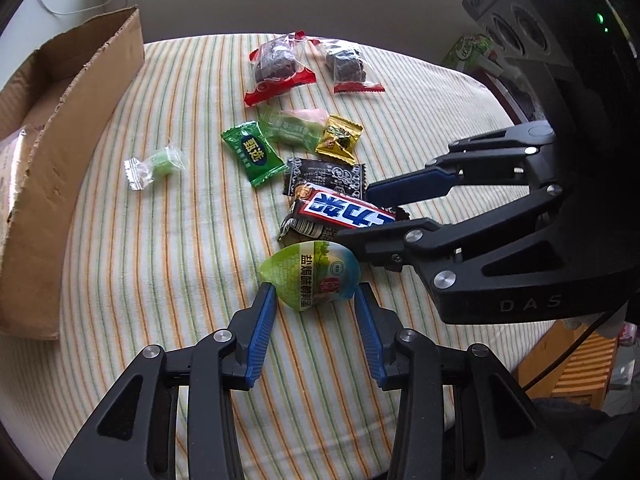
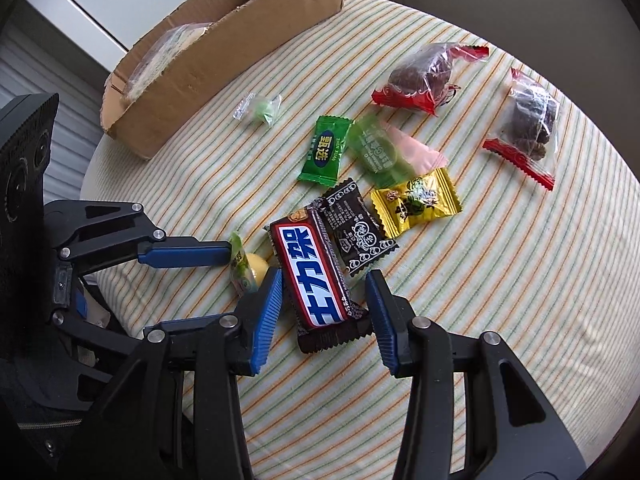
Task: Organize snacks
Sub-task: 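Grasp the chocolate bar with the right tool while the left tool grasps the green egg toy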
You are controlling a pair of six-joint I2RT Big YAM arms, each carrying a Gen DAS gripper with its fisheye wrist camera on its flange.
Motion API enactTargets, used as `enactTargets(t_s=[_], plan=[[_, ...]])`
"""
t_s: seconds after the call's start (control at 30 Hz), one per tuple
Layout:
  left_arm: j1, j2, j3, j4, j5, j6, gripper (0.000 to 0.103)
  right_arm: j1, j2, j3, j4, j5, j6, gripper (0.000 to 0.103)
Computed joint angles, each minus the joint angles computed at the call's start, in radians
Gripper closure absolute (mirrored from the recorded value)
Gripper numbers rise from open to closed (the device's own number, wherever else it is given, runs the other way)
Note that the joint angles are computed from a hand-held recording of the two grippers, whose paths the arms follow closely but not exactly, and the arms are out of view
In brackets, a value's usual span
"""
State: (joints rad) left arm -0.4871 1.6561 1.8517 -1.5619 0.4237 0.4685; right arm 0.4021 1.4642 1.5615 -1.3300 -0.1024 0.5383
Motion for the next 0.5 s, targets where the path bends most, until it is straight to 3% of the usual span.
enactTargets(t_s=[0.07,0.17,0.23,0.47,0.5], plan=[[-0.006,-0.004,-0.005,0.018,-0.012,0.003,0.066,-0.003,-0.008,-0.007,0.004,0.001,0.017,0.072],[0.002,-0.003,0.000,0.017,0.002,-0.004,0.075,-0.001,-0.025,-0.017,0.002,0.016,0.033,0.072],[0.011,0.001,0.009,0.009,0.012,-0.010,0.089,0.000,-0.039,-0.026,0.007,0.018,0.047,0.072],[0.015,0.028,0.038,-0.020,0.029,-0.014,0.088,-0.003,-0.049,-0.045,0.010,0.011,0.067,0.072],[0.012,0.029,0.041,-0.021,0.024,-0.011,0.083,-0.001,-0.044,-0.042,0.012,0.010,0.069,0.072]])
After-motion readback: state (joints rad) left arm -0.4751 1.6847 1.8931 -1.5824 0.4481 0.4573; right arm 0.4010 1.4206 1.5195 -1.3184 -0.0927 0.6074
